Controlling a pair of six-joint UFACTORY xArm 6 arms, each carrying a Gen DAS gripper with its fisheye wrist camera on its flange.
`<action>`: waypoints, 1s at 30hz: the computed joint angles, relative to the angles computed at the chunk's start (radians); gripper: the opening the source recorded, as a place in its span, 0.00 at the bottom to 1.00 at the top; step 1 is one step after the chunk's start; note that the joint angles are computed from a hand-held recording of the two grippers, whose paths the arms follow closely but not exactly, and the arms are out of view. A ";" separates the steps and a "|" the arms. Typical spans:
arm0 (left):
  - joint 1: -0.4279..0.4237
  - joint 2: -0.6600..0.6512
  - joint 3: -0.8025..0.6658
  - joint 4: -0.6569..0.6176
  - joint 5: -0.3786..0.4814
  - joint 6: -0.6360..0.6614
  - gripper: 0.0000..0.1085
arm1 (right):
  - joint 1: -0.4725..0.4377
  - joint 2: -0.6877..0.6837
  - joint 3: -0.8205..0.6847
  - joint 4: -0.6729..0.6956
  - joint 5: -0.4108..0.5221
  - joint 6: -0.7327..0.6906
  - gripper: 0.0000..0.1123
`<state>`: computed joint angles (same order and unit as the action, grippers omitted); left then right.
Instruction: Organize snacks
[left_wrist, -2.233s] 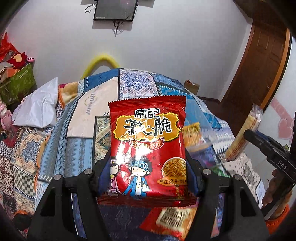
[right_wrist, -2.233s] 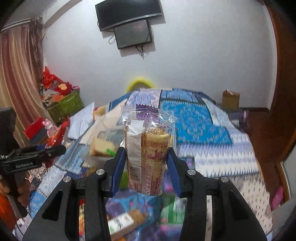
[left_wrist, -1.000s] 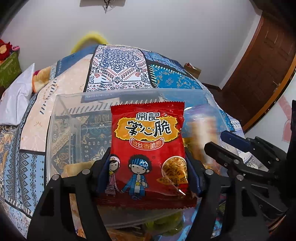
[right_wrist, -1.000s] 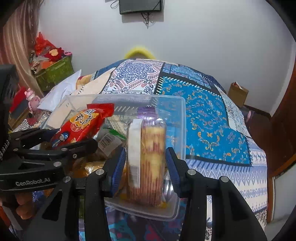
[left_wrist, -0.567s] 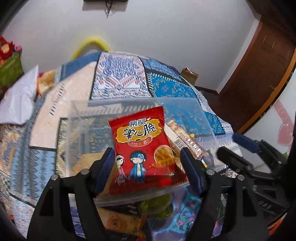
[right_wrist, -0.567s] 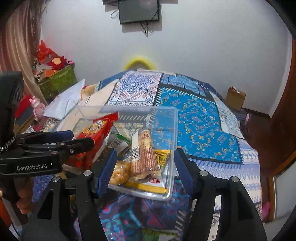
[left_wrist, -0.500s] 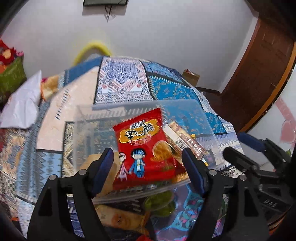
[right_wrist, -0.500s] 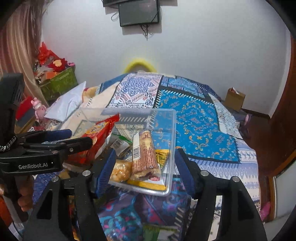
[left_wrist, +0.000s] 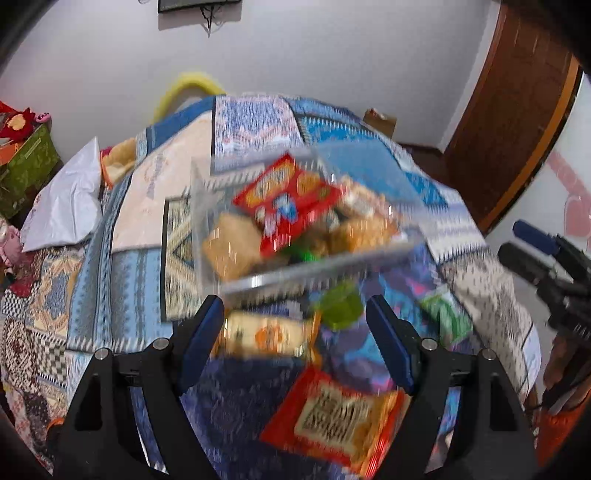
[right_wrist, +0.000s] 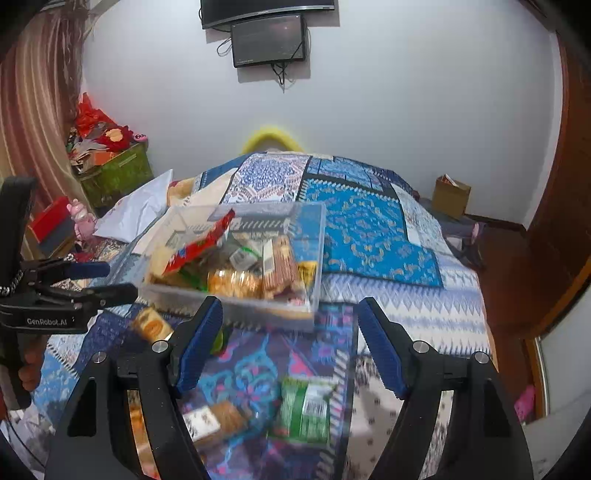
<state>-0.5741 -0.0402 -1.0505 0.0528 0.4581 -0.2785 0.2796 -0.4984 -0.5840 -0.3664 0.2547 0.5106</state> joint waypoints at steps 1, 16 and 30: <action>-0.004 -0.015 0.021 0.005 0.003 -0.003 0.73 | 0.007 -0.018 0.018 0.008 0.007 0.001 0.65; -0.057 -0.203 0.333 -0.065 -0.017 0.053 0.73 | 0.197 0.022 0.105 0.188 -0.011 -0.043 0.65; 0.020 -0.272 0.439 -0.032 -0.002 0.028 0.77 | 0.205 -0.006 0.160 0.205 0.024 -0.061 0.66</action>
